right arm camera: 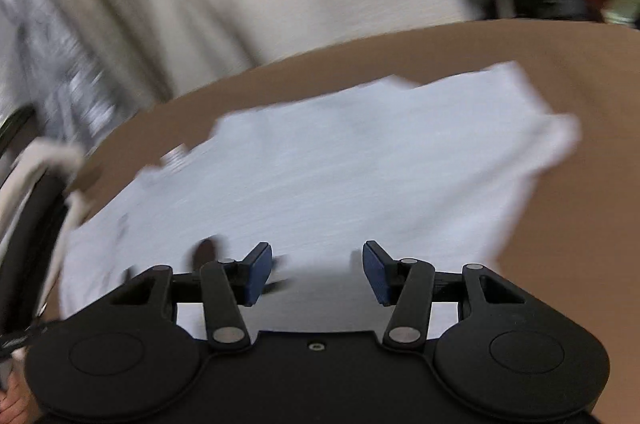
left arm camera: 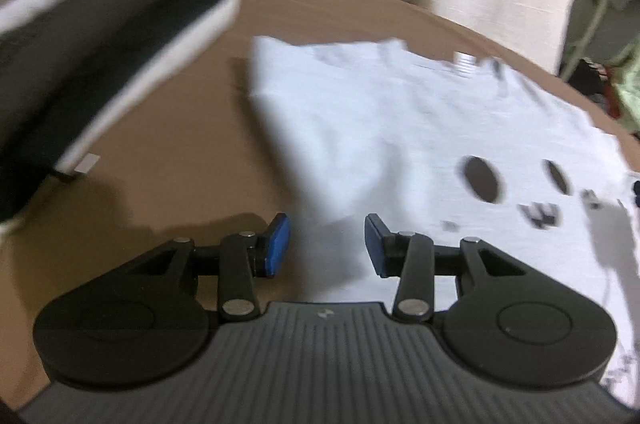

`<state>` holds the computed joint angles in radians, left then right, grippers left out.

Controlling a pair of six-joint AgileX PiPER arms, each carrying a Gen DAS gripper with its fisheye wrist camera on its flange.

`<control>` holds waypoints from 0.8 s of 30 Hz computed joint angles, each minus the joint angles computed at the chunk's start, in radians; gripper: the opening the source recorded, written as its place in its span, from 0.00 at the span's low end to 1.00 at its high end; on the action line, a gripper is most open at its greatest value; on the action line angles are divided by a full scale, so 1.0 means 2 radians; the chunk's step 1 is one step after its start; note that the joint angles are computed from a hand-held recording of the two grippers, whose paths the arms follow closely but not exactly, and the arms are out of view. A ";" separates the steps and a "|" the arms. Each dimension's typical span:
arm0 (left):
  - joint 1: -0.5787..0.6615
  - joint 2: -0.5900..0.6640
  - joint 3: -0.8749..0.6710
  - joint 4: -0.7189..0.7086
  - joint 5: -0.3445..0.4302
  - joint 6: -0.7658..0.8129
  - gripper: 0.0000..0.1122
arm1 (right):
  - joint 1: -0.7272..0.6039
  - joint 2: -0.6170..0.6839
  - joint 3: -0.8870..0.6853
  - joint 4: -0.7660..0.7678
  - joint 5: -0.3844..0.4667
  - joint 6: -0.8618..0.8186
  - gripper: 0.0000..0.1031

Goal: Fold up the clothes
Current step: 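Grasp the sleeve with the right gripper and fold it across the shirt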

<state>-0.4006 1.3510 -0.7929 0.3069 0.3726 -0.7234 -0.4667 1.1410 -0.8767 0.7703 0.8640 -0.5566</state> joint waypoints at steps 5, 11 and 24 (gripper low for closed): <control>-0.105 0.020 -0.037 0.180 0.080 -0.176 0.46 | -0.168 0.049 0.010 0.081 0.046 -0.128 0.55; -0.119 0.033 -0.067 0.115 0.068 -0.136 0.49 | -0.170 0.147 -0.006 0.178 -0.008 -0.215 0.55; -0.169 0.139 -0.189 0.071 0.083 -0.122 0.50 | -0.013 0.087 -0.012 0.199 -0.158 -0.339 0.08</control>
<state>-0.7386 1.6297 -1.1718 0.4493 0.5380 -0.9683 -0.4934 1.3143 -0.9013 1.1692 0.5490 -1.2344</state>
